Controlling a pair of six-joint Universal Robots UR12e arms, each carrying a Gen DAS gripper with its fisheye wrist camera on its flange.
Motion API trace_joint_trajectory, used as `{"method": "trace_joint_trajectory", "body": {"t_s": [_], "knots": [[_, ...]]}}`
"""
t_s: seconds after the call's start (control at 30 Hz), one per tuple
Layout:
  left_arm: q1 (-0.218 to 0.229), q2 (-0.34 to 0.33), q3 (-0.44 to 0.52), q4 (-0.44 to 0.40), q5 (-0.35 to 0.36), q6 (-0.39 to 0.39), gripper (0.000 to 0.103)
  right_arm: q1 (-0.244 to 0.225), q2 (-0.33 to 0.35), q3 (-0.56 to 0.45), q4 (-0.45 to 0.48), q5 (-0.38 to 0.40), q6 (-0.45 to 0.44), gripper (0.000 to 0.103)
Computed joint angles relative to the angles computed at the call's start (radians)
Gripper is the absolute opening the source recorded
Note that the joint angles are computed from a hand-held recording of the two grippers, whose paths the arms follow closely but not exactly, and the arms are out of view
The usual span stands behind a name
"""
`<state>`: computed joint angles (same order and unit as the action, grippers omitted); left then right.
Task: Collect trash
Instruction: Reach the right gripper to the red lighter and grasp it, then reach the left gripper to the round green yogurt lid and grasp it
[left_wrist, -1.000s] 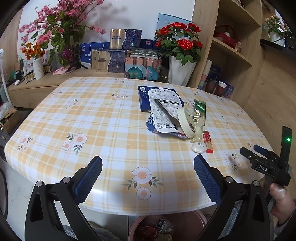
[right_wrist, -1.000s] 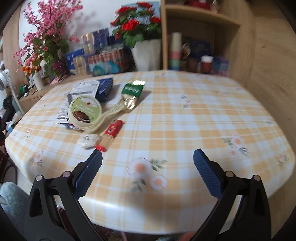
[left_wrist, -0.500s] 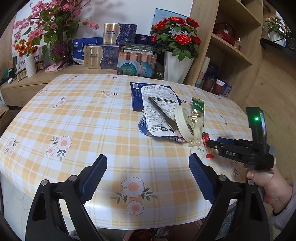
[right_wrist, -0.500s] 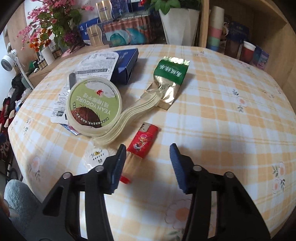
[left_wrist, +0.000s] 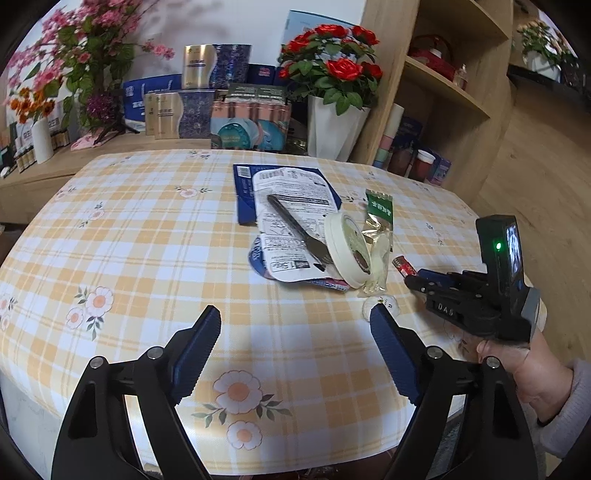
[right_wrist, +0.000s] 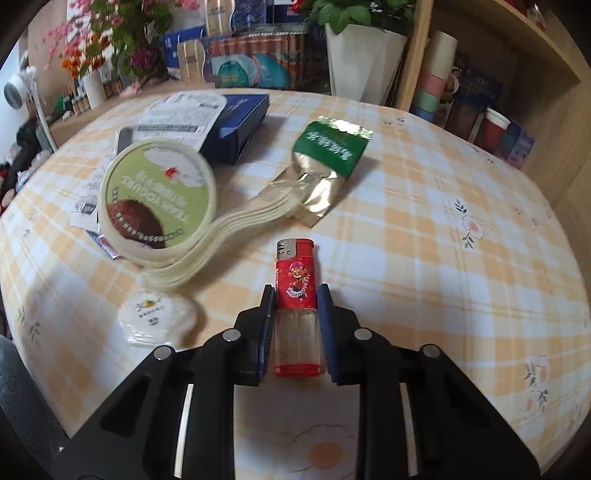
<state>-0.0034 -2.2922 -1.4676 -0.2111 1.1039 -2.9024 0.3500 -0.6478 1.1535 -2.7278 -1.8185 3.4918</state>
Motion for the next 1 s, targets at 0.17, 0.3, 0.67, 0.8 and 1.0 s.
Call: {"method": "trace_joint_trajectory", "body": {"t_s": [0.17,0.3,0.67,0.8,1.0], "knots": [[-0.022,-0.021,0.048,-0.057,-0.015,0.053,0.081,-0.012,-0.009,0.039,-0.088,0.031,0.042,0.026],[-0.039,-0.050,0.109,-0.091,-0.031,0.060,0.076,-0.017,-0.011,0.053,-0.115,0.045,0.058,0.026],[-0.081,-0.112,0.242,-0.197,-0.001,0.185,0.072,-0.035,-0.012,0.079,-0.178,0.121,0.106,0.026],[-0.108,-0.124,0.230,-0.108,0.104,0.342,0.084,-0.037,-0.013,0.086,-0.192,0.131,0.115,0.026],[-0.134,-0.153,0.248,-0.080,0.207,0.525,0.084,-0.041,-0.014,0.093,-0.209,0.152,0.130,0.026]]}}
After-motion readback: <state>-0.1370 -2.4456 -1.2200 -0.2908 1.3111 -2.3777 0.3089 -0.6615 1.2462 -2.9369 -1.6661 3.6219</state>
